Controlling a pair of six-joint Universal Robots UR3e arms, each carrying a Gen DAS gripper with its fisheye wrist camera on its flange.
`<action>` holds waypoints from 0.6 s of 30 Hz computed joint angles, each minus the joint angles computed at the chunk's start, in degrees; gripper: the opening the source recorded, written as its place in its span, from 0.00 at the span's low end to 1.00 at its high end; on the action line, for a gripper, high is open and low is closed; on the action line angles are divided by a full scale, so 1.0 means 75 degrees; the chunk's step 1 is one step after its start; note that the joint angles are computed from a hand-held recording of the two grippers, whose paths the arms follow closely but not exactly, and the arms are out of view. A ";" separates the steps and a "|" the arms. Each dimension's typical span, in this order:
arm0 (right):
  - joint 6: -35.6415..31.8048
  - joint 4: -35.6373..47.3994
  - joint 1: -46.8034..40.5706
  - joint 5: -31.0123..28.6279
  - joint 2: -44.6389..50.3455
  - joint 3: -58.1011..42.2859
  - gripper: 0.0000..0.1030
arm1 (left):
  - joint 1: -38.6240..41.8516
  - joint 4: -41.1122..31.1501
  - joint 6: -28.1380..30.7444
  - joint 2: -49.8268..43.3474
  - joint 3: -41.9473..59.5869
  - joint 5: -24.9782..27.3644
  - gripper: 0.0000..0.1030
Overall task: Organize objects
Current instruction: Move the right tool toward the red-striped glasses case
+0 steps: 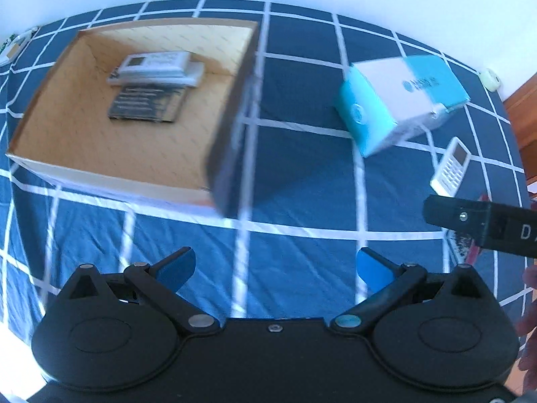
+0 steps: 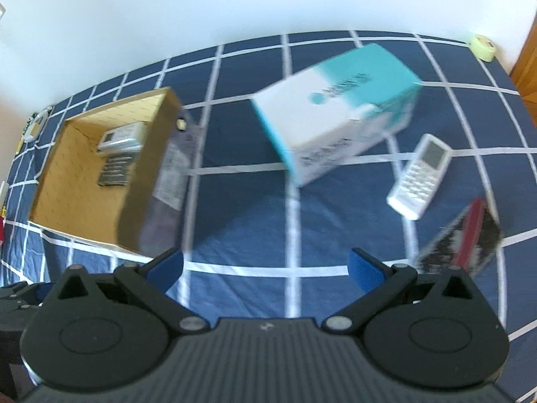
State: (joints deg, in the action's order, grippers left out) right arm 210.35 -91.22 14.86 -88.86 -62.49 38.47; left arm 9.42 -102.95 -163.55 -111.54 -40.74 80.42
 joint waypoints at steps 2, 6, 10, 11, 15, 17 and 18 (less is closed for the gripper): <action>-0.0328 -0.0361 -0.0368 0.0115 -0.0748 0.1178 1.00 | -0.0327 0.0290 -0.0389 0.0211 -0.0406 0.0138 1.00; -0.1017 -0.0688 -0.1051 0.0416 -0.1795 0.2683 1.00 | -0.0924 0.0584 -0.1066 0.0369 -0.0797 0.0344 1.00; -0.1802 -0.0722 -0.1657 0.0670 -0.2473 0.3540 1.00 | -0.1416 0.0768 -0.1576 0.0408 -0.1012 0.0482 1.00; -0.2017 -0.0707 -0.1804 0.0729 -0.2609 0.3703 1.00 | -0.1547 0.0805 -0.1702 0.0389 -0.1030 0.0528 1.00; -0.2922 -0.0556 -0.2397 0.0987 -0.3005 0.4178 1.00 | -0.1974 0.0830 -0.2079 0.0158 -0.0854 0.0642 1.00; -0.3333 -0.0470 -0.2637 0.1029 -0.3090 0.4294 1.00 | -0.2154 0.0823 -0.2255 -0.0012 -0.0708 0.0693 1.00; -0.3581 -0.0432 -0.2785 0.1042 -0.3126 0.4372 1.00 | -0.2219 0.0808 -0.2355 -0.0093 -0.0636 0.0714 1.00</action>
